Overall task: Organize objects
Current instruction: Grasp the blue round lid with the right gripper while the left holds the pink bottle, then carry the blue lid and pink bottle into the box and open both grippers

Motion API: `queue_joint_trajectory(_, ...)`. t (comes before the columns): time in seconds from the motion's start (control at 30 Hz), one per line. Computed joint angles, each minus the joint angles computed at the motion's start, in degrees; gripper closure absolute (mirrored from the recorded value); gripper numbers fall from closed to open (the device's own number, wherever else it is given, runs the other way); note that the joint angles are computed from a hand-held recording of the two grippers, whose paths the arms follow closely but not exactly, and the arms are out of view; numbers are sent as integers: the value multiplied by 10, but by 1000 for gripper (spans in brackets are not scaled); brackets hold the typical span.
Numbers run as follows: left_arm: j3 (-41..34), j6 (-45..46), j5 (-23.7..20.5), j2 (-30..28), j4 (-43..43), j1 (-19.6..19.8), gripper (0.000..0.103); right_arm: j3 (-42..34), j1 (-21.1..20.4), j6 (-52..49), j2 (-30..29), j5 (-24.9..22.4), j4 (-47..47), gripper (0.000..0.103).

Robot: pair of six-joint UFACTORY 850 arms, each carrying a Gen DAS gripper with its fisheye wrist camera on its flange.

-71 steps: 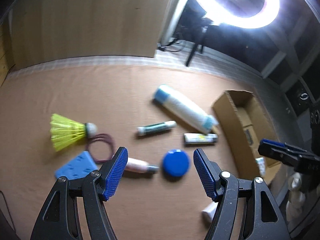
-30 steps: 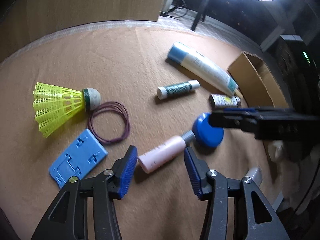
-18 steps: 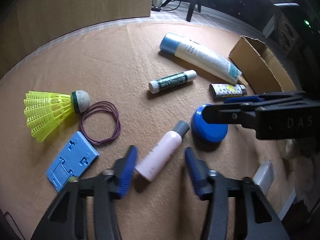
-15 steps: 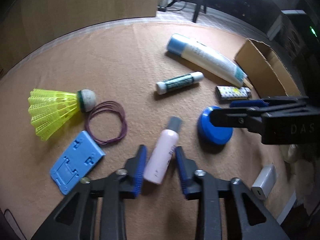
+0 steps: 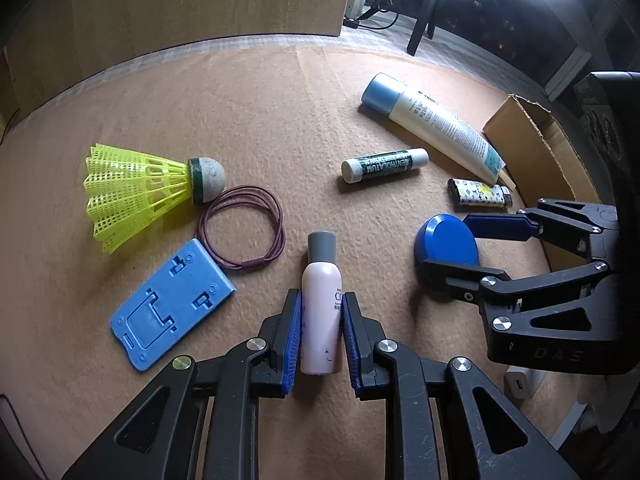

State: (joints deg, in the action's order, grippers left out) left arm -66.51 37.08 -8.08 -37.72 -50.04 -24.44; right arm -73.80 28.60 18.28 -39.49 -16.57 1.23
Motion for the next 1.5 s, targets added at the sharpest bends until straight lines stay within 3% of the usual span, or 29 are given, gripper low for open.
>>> queue_joint_trajectory(0.2, 5, -10, 2, 4, 5, 2, 82, -6, 15, 124, -5, -17, -154, 57)
queue_joint_trajectory(0.33, 9, -26, 7, 6, 12, -1, 82, 17, 9, 127, 9, -2, -157, 57)
queue_joint_trajectory(0.57, 20, 68, 3, 18, -102, -2, 82, 44, 1, 104, 33, 27, -120, 57)
queue_joint_trajectory(0.77, 21, 130, 4, 33, -170, -14, 82, 113, -16, 131, 97, 63, -129, 57)
queue_joint_trajectory(1.0, -6, 156, 0, 33, -200, -42, 82, 199, -46, 257, 182, 88, -239, 57)
queue_joint_trajectory(1.37, -93, 107, -21, 3, -140, -101, 82, 312, -111, 527, 288, 93, -495, 57)
queue_joint_trajectory(1.5, -140, 5, -21, -21, -53, -127, 82, 341, -134, 572, 310, 92, -535, 57)
